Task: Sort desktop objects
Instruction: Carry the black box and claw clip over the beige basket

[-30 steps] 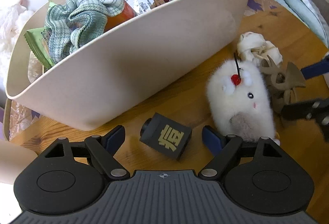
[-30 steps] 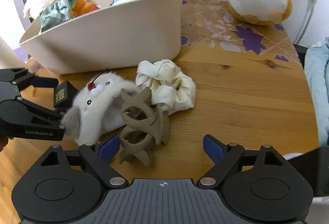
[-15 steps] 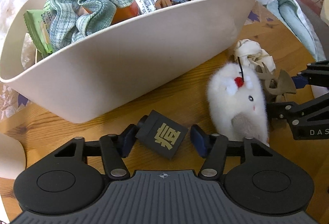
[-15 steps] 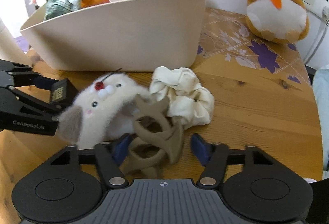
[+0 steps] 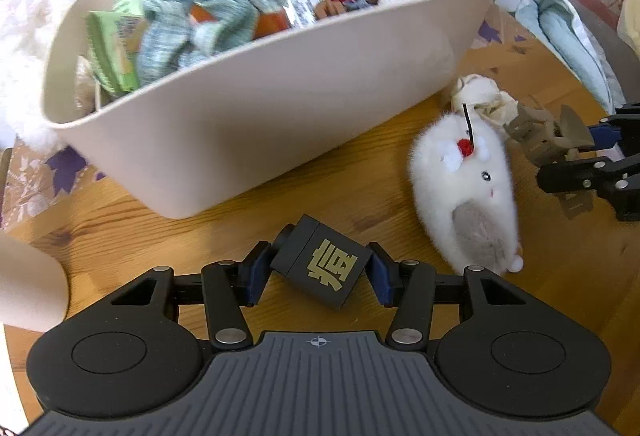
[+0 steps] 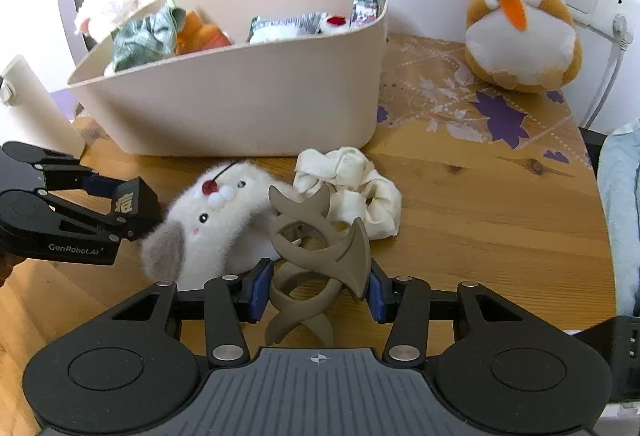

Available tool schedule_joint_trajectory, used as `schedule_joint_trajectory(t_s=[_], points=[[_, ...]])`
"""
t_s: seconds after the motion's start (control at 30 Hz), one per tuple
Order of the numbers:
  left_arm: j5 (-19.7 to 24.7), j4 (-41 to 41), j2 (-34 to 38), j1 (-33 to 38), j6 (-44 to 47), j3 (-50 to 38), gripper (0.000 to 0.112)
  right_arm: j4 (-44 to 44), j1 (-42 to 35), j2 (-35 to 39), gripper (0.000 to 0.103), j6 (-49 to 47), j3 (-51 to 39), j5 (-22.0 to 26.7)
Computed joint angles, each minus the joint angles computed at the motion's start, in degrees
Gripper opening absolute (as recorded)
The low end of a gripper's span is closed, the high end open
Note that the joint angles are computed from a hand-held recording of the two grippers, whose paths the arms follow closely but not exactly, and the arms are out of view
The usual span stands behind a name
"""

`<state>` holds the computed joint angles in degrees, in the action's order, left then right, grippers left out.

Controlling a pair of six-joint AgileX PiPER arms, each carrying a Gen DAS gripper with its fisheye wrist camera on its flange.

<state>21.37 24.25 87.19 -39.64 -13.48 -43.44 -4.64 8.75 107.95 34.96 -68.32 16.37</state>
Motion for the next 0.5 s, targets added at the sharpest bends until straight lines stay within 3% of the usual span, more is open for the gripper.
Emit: schedule_joint_trajectory(t_s=[0.5], points=[[3.2,-17.7,-13.3,5.9,20.7,-0.1,0.052,-12.6,-1.5,-6.4,0.045,14.4,-0.2,1.3]])
